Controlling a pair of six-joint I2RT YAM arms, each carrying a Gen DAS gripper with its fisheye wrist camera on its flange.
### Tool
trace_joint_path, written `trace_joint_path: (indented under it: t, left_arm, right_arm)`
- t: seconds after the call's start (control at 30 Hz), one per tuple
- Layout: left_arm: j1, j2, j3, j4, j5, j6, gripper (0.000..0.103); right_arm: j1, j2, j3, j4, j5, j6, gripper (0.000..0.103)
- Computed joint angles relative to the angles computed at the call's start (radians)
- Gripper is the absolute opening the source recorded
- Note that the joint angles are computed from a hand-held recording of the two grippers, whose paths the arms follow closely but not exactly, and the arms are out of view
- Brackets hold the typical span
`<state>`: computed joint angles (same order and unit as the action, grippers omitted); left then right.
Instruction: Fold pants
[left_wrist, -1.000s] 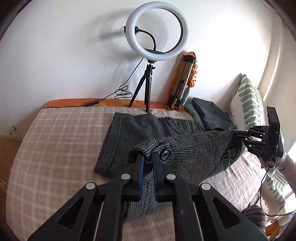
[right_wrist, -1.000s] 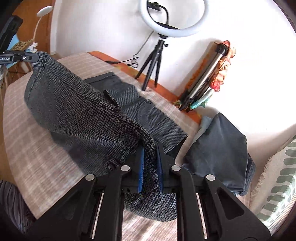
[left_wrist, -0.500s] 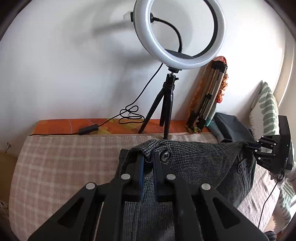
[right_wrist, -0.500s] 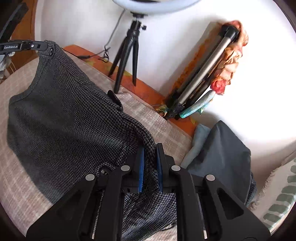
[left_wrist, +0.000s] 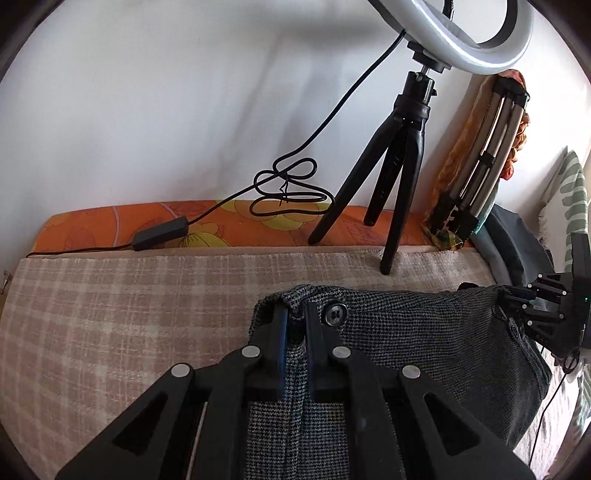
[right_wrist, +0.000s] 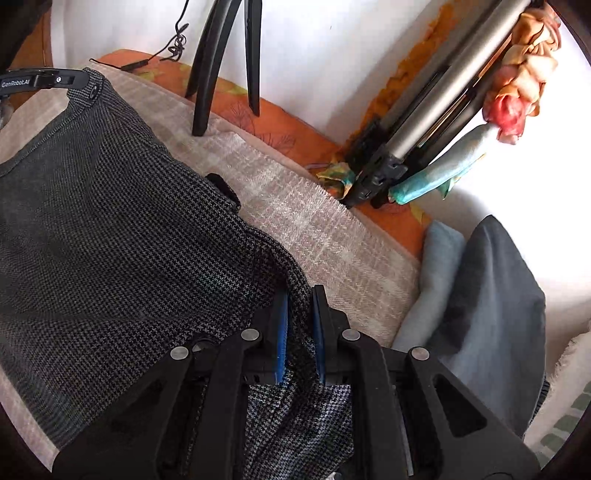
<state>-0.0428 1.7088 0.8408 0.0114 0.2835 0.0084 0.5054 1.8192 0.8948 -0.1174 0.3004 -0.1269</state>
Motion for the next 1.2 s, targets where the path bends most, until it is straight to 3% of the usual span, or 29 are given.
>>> trace_joint_path:
  t: [0.13, 0.27, 0.3, 0.43, 0.6, 0.67, 0.73, 0.8, 0.9, 1.03, 1.2]
  left_arm:
    - [0.006, 0.016, 0.017, -0.008, -0.011, -0.021, 0.011]
    - [0.032, 0.049, 0.091, -0.124, -0.067, -0.014, 0.011]
    - [0.044, 0.057, 0.112, -0.163, -0.078, -0.022, 0.011]
    - [0.080, -0.010, 0.065, -0.163, -0.084, 0.000, 0.011]
    - [0.100, -0.155, -0.025, -0.185, -0.020, 0.056, 0.012]
    - [0.099, -0.212, -0.059, -0.208, 0.007, 0.071, 0.026]
    - [0.083, -0.294, -0.118, -0.214, 0.003, 0.085, 0.060]
    - [0.059, -0.383, -0.178, -0.217, -0.021, 0.087, 0.077]
    - [0.036, -0.467, -0.224, -0.268, -0.028, 0.090, 0.078]
    - [0.013, -0.550, -0.279, -0.295, -0.031, 0.075, 0.078]
    - [-0.097, -0.670, -0.355, -0.295, -0.202, 0.051, 0.078]
  right_arm:
    - [0.001, 0.005, -0.004, 0.010, 0.002, 0.005, 0.013]
    - [-0.013, -0.010, -0.008, -0.005, -0.021, 0.011, 0.013]
    - [-0.017, -0.017, -0.010, -0.008, -0.023, 0.015, 0.019]
    - [-0.023, -0.083, -0.050, 0.007, -0.010, 0.038, 0.066]
    - [-0.035, -0.208, -0.136, 0.024, -0.061, 0.067, 0.068]
    - [-0.011, -0.242, -0.141, 0.010, -0.065, 0.096, 0.068]
    - [0.011, -0.288, -0.175, 0.011, -0.076, 0.123, 0.068]
    - [0.034, -0.321, -0.191, -0.001, -0.090, 0.149, 0.068]
    - [0.065, -0.372, -0.223, -0.015, -0.083, 0.191, 0.077]
    - [0.094, -0.452, -0.287, -0.021, -0.065, 0.235, 0.078]
    - [0.108, -0.535, -0.346, -0.081, -0.045, 0.303, 0.078]
